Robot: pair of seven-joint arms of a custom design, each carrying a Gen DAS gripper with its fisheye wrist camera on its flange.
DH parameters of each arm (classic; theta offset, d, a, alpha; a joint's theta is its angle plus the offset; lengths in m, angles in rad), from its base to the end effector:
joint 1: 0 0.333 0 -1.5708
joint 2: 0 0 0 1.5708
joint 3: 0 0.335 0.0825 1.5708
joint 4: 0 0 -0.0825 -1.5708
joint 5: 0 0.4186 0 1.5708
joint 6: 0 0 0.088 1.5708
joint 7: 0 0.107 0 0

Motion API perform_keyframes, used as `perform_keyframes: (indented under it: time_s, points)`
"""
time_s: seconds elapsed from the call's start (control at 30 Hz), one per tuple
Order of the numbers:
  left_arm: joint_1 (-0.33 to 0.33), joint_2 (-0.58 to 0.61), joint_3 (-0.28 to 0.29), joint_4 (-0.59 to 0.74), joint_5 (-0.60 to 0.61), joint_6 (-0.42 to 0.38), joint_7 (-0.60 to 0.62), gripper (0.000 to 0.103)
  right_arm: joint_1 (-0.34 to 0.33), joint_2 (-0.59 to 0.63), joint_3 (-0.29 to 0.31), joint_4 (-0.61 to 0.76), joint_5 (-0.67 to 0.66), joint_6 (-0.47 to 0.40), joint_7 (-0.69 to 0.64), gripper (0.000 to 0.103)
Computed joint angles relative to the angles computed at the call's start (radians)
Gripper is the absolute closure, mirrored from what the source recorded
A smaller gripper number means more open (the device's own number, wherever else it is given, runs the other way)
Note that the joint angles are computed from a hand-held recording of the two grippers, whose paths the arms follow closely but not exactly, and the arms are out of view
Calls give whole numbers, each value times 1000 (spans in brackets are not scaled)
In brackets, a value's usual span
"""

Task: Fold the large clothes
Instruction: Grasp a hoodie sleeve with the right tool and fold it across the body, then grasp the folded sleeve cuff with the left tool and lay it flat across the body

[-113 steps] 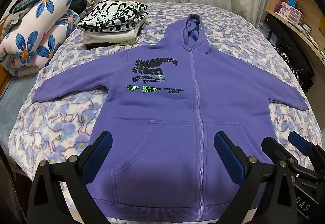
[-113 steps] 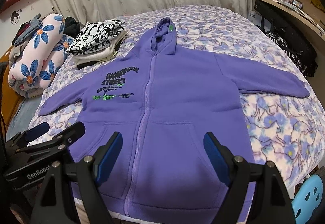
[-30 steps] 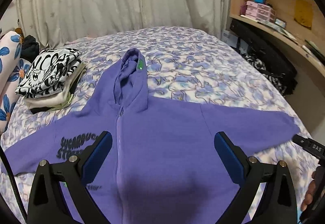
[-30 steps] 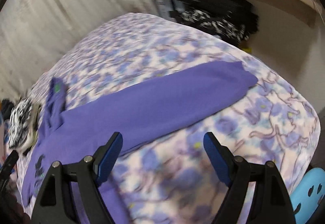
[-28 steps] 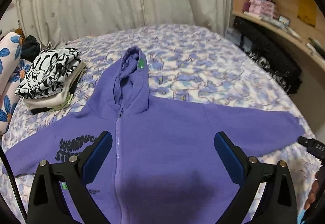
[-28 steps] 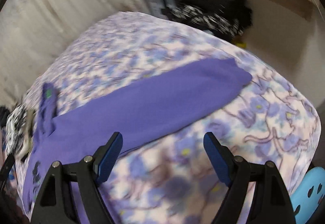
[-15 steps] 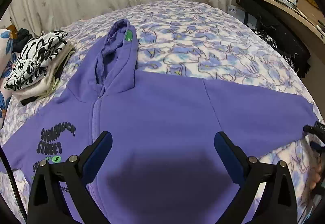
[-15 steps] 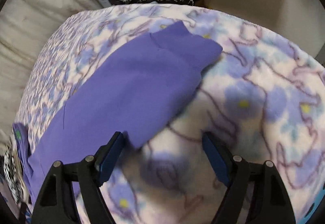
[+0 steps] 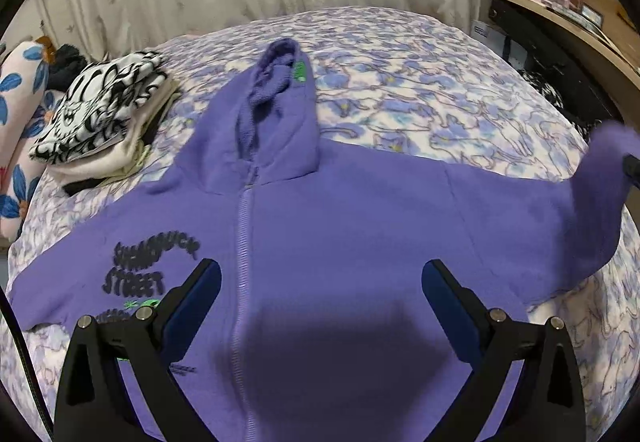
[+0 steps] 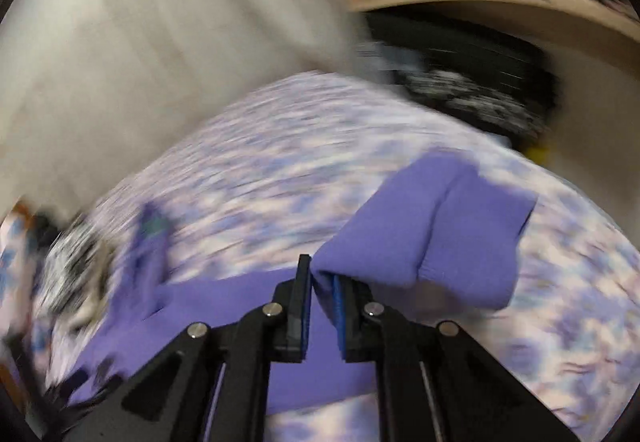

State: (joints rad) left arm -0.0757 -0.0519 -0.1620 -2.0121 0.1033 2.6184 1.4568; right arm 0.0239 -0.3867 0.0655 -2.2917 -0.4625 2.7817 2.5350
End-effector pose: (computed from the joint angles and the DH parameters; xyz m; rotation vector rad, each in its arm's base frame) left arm 0.6004 -0.1497 0.5579 -1.6576 2.0238 -0.6631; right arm 0.5057 0.0697 0.6088 -1.1731 1.9967 -0.7118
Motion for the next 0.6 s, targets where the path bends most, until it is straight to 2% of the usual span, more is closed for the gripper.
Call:
perform_keyframes:
  time_s: [0.07, 0.13, 0.2, 0.27, 0.3, 0.37, 0.47, 0.53, 0.6]
  points:
    - [9, -7, 9, -9, -3, 0, 4, 3, 83, 80, -8, 55, 57, 7, -97, 93]
    - [19, -10, 15, -17, 0, 0, 7, 3, 135, 154, -5, 107, 106, -31, -164, 92]
    - [27, -6, 22, -19, -18, -9, 29, 3, 211, 229, -28, 143, 241, -77, -308, 85]
    - [32, 0, 28, -18, -52, -23, 60, 3, 236, 284, -19, 169, 298, -145, -371, 64]
    - [34, 6, 34, -14, -97, -35, 99, 3, 241, 305, -12, 177, 299, -182, -385, 61]
    - [37, 17, 40, -5, -169, -63, 156, 3, 249, 299, -4, 151, 320, -208, -414, 55]
    - [42, 40, 47, 20, -304, -115, 265, 3, 257, 243, -9, 87, 380, -164, -447, 44]
    - [44, 55, 46, 37, -395, -152, 330, 3, 257, 168, -21, 14, 415, -130, -454, 43]
    - [50, 85, 45, 74, -530, -219, 418, 3, 241, 116, -18, -35, 394, -115, -419, 43]
